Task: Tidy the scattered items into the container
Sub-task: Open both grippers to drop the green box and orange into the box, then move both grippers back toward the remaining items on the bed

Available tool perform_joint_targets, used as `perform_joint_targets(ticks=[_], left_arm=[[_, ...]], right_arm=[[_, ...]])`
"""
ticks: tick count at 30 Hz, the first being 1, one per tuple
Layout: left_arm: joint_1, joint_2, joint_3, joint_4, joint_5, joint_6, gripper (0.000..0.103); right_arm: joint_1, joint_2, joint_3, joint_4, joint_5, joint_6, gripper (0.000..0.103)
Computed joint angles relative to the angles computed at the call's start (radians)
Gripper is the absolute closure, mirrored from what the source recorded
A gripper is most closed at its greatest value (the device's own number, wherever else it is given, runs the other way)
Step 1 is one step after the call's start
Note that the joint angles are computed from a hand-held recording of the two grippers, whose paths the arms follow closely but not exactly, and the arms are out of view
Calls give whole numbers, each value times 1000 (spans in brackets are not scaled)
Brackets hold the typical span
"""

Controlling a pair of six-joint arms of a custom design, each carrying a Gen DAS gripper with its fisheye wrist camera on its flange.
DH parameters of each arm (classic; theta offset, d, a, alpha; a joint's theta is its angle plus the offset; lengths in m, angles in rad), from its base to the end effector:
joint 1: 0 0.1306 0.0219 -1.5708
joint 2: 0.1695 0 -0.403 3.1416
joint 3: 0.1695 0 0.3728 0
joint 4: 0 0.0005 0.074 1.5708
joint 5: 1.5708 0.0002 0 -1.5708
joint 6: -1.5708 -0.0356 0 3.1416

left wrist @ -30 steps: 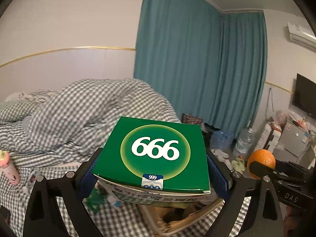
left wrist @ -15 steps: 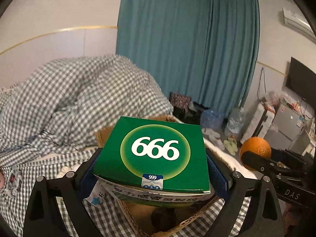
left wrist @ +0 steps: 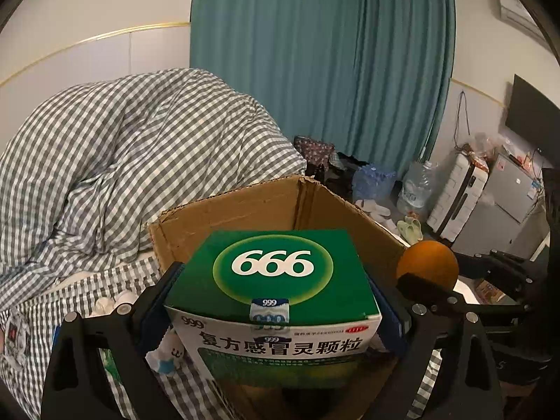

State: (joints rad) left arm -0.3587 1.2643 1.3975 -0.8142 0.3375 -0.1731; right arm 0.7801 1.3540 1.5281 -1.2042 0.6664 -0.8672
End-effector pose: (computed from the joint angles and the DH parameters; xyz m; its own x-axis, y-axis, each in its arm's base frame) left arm 0.3888 -0.1589 0.5114 -0.4821 0.3543 -0.8012 0.6651 0.7433 -0.0715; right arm 0.3160 0.2810 0.5102 -0.6434 0.2066 -0.7371 0.2534 0.9661 0.0496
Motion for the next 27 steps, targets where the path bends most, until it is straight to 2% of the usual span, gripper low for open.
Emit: perform_joint_targets(ticks=[10,12,21,22,24,27], left_arm=[[7,14,7,27,16,20,5],[13,7,5,39,23,33,0],[36,-23,11,64,37,57,0],[38,-26,13,61,36,57,0],[47,-34,13,59,34,58,0],[67,-48,10,53,40,57,0]], right_arm=[[-1,7,-2,-8,-17,-4,46],[1,7,-1,-9,-16,-6,46],[13,21,28,-41,-24,-32,45],[21,20,33,-36,-9,-33,43],[39,23,48,-38,35,-32,24],[76,35,91,-56,115,-23,20]])
